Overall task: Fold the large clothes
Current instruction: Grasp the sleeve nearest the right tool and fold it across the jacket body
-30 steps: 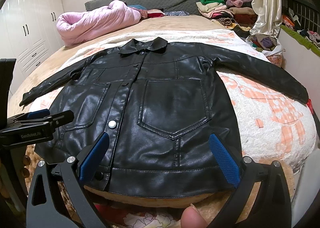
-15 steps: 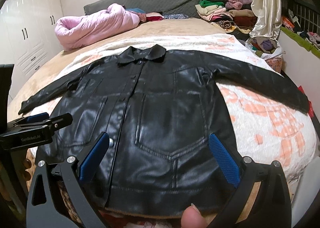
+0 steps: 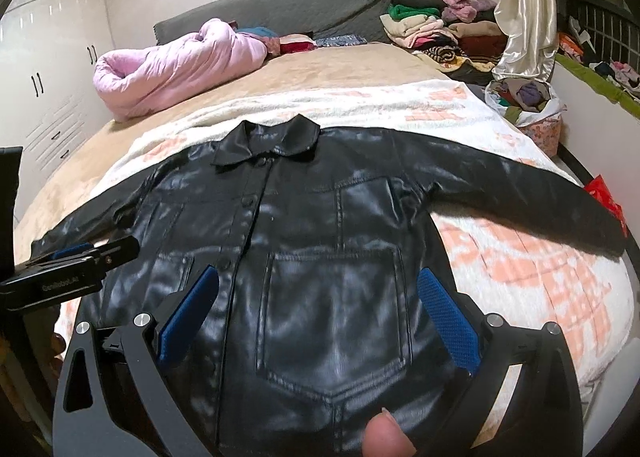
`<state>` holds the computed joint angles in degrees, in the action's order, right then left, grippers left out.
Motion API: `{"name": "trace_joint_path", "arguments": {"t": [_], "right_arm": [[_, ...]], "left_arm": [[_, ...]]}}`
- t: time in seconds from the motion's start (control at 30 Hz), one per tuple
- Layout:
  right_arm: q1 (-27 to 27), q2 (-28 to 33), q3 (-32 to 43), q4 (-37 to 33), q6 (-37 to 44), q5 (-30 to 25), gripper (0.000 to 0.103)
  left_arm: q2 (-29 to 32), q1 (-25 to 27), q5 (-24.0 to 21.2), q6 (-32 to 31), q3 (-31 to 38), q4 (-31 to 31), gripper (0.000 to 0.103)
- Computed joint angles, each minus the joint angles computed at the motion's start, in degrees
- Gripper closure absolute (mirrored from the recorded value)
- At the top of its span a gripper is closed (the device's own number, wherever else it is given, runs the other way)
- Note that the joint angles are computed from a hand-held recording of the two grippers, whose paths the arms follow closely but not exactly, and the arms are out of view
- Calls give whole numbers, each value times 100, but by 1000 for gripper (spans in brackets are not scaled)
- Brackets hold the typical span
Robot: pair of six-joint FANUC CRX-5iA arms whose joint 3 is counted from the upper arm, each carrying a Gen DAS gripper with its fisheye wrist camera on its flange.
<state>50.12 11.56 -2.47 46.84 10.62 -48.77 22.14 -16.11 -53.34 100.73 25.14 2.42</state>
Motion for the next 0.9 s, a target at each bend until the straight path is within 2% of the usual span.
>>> {"name": "trace_joint_path", "arguments": {"t": [0.4,0.77,0.9], "right_arm": [[-525,401,639,-256,355,87,4],[-1105,499,678,-395,118,46,4],[-1307,462,538,-351,-159,79,4]], "left_arm": [[1035,-42,-738,-35,1552,39,9],[2151,-152,-1543,-213,3235,171,9],[2698,-204,-2011,-164,4149,122,9]]}}
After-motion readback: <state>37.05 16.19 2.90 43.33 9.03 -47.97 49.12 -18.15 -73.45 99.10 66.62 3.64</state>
